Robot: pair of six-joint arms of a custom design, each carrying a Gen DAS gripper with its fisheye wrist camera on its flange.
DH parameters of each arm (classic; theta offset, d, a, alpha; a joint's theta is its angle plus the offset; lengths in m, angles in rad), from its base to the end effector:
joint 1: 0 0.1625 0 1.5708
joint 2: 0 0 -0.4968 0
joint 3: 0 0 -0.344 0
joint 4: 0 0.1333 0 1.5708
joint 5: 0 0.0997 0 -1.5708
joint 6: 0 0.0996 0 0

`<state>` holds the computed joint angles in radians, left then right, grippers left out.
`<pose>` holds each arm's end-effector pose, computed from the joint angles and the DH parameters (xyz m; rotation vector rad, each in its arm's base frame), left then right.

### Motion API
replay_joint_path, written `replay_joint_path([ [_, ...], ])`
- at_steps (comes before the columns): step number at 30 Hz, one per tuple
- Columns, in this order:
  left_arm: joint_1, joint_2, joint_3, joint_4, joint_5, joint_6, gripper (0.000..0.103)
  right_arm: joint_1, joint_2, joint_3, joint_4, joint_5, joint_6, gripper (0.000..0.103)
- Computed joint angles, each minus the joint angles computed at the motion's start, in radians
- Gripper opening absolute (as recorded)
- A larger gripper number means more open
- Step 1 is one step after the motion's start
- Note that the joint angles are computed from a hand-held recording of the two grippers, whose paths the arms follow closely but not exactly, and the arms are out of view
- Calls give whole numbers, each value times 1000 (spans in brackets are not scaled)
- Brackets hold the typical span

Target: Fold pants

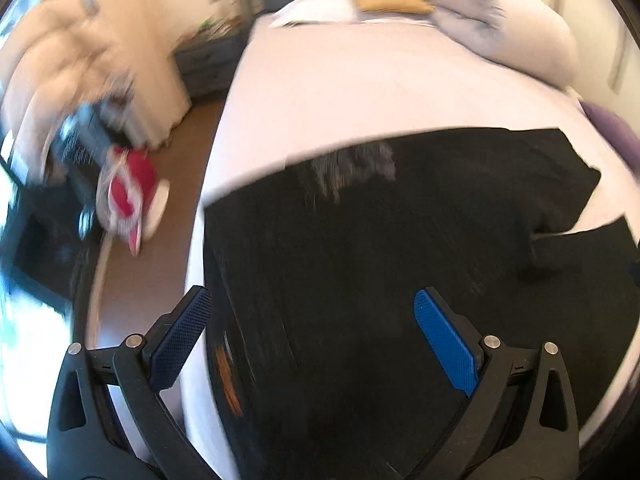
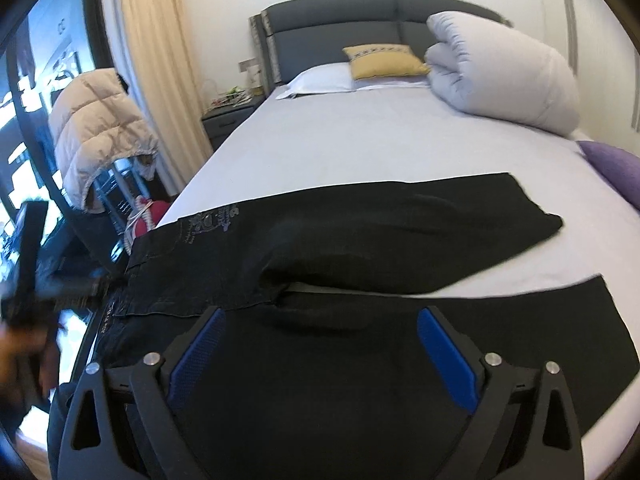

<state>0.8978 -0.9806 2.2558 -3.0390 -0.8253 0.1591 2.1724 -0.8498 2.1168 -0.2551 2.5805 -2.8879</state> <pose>-0.1475 -0.5073 0.1935 0.8969 2.2573 -0.4684 0.2523 -0.2810 0.1096 0.0373 -2.2353 1.0826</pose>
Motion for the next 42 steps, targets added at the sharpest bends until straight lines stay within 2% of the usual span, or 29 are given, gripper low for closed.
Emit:
replay_joint_path([
  [2, 46, 41, -112, 42, -46, 143, 103, -35, -29, 12, -14, -61, -71, 94],
  [3, 79, 67, -198, 117, -87, 203, 103, -53, -46, 16, -24, -92, -111, 94],
  [7, 150, 173, -457, 378, -95, 314, 103, -112, -82, 7, -25, -169, -217, 94],
  [10, 190, 236, -584, 468, -85, 355, 103, -141, -81, -11, -10, -199, -254, 94],
  [15, 244, 328, -786, 662, -133, 363, 102, -217, -70, -40, 40, -281, -315, 87],
  [19, 271, 387, -916, 861, -159, 334, 85, -262, -55, -90, 116, -329, -367, 79],
  [21, 277, 396, -943, 897, -161, 338, 80, -272, -47, -121, 146, -338, -398, 76],
  [22, 280, 404, -966, 928, -171, 330, 72, -275, -44, -137, 160, -345, -413, 74],
  [23, 282, 408, -982, 948, -181, 324, 58, -278, -40, -156, 178, -355, -431, 71],
  [24, 283, 411, -996, 962, -194, 323, 49, -281, -33, -185, 200, -364, -450, 70],
  [25, 284, 413, -1000, 965, -202, 320, 31, -283, -26, -210, 221, -371, -463, 68],
  [26, 282, 413, -997, 957, -201, 321, 21, -289, -20, -234, 241, -382, -481, 66],
  [29, 274, 398, -945, 867, -185, 343, 9, -301, 5, -329, 332, -407, -530, 64],
  [32, 266, 364, -857, 712, -204, 370, 7, -316, 40, -445, 439, -411, -597, 64],
  [34, 251, 332, -768, 567, -195, 430, 6, -324, 72, -537, 527, -408, -645, 64],
  [37, 237, 295, -665, 415, -209, 496, 6, -332, 125, -663, 643, -398, -714, 63],
  [39, 229, 279, -607, 325, -206, 538, 6, -335, 165, -741, 719, -401, -748, 59],
  [42, 240, 242, -550, 264, -227, 571, 6, -336, 225, -835, 813, -376, -784, 59],
])
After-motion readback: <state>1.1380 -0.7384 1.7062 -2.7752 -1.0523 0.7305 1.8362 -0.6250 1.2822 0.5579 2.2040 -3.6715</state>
